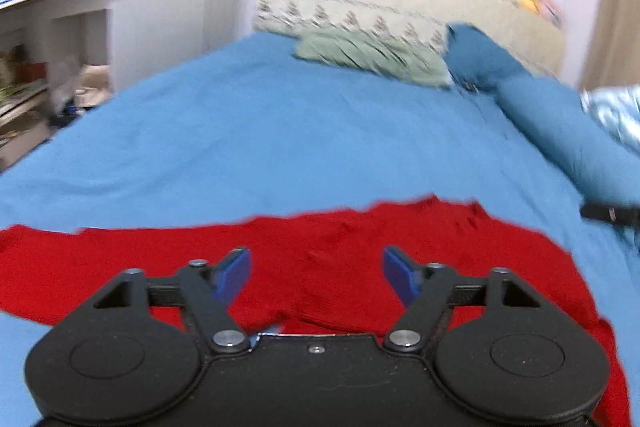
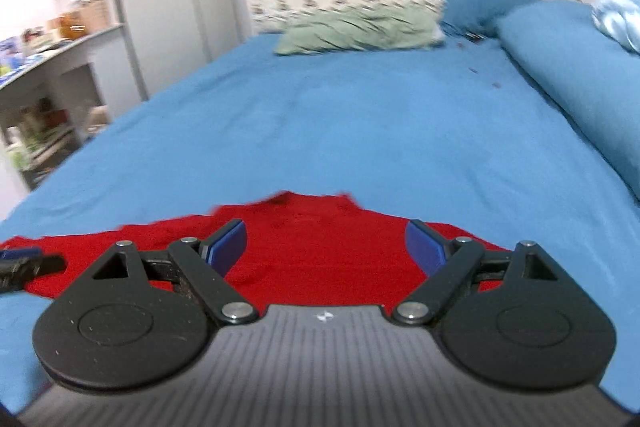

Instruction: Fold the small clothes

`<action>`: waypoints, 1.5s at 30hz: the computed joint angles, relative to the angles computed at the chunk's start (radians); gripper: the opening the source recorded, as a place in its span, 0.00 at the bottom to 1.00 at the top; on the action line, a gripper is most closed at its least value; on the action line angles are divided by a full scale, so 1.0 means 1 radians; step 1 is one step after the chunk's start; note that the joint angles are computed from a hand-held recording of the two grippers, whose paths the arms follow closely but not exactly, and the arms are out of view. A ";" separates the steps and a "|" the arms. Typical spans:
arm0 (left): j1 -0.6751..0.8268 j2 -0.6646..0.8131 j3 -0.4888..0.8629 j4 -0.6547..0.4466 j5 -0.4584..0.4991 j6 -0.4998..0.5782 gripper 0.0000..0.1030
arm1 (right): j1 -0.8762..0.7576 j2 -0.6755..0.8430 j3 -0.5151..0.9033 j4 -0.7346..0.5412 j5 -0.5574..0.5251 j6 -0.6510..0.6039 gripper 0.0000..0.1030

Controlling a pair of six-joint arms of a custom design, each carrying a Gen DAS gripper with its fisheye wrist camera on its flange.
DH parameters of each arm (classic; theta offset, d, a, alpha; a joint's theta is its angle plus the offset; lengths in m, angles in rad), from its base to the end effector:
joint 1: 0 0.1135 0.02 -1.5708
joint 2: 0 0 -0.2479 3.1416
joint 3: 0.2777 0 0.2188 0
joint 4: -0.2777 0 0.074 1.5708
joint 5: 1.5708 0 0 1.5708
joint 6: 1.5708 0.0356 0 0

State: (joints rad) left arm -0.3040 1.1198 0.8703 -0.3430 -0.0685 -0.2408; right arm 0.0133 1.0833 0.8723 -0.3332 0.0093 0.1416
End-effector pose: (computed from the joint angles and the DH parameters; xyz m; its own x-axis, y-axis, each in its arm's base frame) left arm 0.2121 -0.0640 0.2816 -0.5758 -0.0687 -0.8147 0.1104 0.9808 -0.1607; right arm 0.2159 0.0025 0.2904 -0.5133 0.1343 -0.8477 0.0678 0.9909 0.1160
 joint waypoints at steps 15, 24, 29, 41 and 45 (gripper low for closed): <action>1.007 0.069 -0.054 0.016 0.530 0.193 0.91 | 0.745 0.317 0.146 -0.004 0.412 0.412 1.00; 1.054 0.415 -0.026 0.232 0.514 0.035 0.59 | 0.843 0.577 0.225 0.100 0.425 0.397 1.00; 1.006 0.527 0.057 0.301 0.434 0.003 0.32 | 0.821 0.611 0.206 0.165 0.418 0.357 1.00; 0.759 0.256 0.011 0.304 0.284 0.069 0.05 | 0.720 0.498 0.096 0.203 0.414 0.371 1.00; 0.496 0.099 0.024 0.231 0.244 0.098 0.05 | 0.676 0.397 0.064 0.133 0.450 0.356 1.00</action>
